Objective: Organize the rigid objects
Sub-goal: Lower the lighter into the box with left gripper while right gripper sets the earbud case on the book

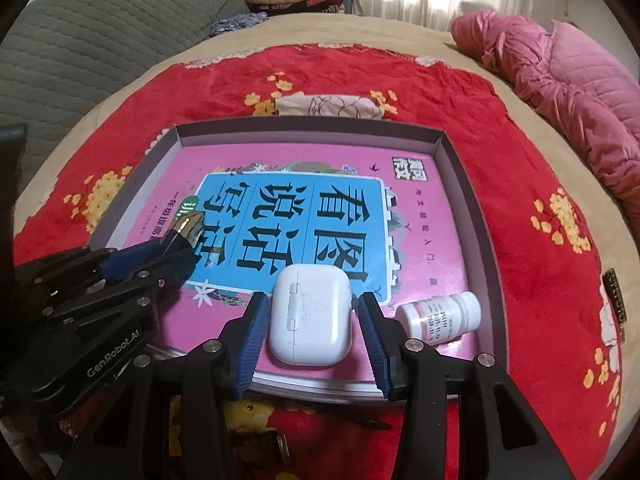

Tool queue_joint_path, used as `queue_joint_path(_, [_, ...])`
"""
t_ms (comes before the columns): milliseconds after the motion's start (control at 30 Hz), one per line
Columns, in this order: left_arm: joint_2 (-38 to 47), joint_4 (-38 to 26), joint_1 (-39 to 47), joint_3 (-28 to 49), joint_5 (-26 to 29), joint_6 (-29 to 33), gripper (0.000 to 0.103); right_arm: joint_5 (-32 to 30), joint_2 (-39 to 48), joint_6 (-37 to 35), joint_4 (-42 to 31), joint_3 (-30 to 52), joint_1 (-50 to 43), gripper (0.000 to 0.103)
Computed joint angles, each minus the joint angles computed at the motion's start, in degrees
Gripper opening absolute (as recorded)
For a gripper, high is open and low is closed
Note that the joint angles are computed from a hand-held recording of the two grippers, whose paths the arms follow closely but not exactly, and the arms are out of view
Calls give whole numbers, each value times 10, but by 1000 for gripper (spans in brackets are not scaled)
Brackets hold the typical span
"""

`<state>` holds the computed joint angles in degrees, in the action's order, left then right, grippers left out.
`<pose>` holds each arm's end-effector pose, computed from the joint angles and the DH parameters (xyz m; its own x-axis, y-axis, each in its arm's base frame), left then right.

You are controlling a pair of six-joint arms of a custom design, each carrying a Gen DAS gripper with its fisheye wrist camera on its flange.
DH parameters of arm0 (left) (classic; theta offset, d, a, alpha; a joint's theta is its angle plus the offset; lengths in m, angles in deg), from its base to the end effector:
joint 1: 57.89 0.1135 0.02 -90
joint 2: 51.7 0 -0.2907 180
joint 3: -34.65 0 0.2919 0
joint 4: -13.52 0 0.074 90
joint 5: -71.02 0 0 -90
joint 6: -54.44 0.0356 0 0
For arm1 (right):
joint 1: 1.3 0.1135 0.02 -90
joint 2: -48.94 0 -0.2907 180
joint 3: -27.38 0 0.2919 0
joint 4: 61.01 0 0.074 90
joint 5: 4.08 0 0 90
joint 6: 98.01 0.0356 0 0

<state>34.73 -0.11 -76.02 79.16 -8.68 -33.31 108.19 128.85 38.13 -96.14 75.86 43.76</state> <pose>0.2648 -0.0934 0.1187 -0.7673 0.2919 -0.5710 0.4327 0.8928 -0.1251 0.1937 0.1750 0.1494 -0.8446 0.0983 -0.5263 0.0872 0.9951 0.0459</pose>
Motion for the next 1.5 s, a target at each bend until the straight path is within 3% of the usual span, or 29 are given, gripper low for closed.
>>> queue_joint_path(1500, [-1, -9, -1, 1, -10, 6, 24, 27, -30, 28, -47, 0, 12, 51])
